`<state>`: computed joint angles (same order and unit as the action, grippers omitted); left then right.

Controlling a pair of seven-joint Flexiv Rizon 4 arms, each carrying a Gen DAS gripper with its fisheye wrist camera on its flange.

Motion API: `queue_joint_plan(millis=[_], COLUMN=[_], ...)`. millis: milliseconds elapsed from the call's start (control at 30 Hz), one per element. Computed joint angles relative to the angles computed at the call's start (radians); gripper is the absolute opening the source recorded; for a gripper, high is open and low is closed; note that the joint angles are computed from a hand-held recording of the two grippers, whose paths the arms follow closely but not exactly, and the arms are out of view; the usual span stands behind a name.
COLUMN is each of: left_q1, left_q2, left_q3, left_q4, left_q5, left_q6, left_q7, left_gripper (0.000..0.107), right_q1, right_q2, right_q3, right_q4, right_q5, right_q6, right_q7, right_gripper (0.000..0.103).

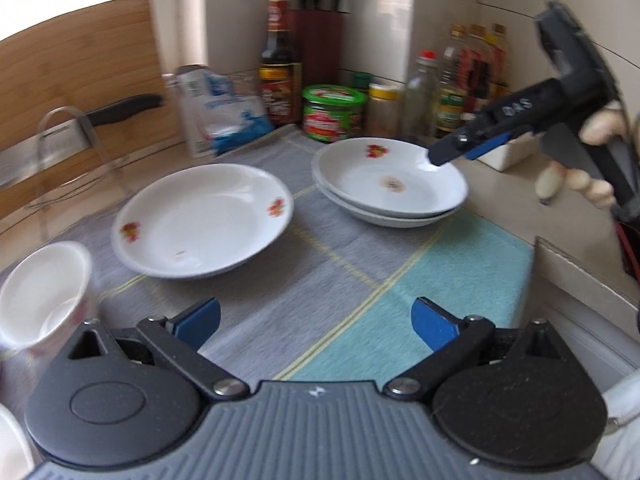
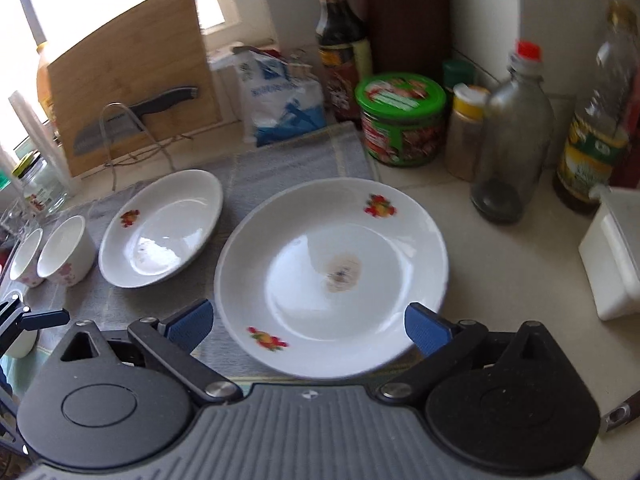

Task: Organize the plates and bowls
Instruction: 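Move the right tool to the rim of the oval flower plate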

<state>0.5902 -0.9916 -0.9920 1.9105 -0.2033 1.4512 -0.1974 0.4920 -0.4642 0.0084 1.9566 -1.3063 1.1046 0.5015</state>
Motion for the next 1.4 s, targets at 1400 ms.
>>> queue_joint_plan(millis=[1400], left_q1=[-0.449], left_q2=[-0.045], left_q3=[0.439], left_q4=[-0.333], left_q5=[0.036], left_q6=[0.175], left_q7=[-0.511], left_gripper=[0.102], right_q1=[-0.060], right_q2=[-0.338], right_q3=[0.020], right_q4=[-0.411], right_q5=[0.440], right_q6=[0.294], right_q7=[-0.968], right_gripper=[0.103])
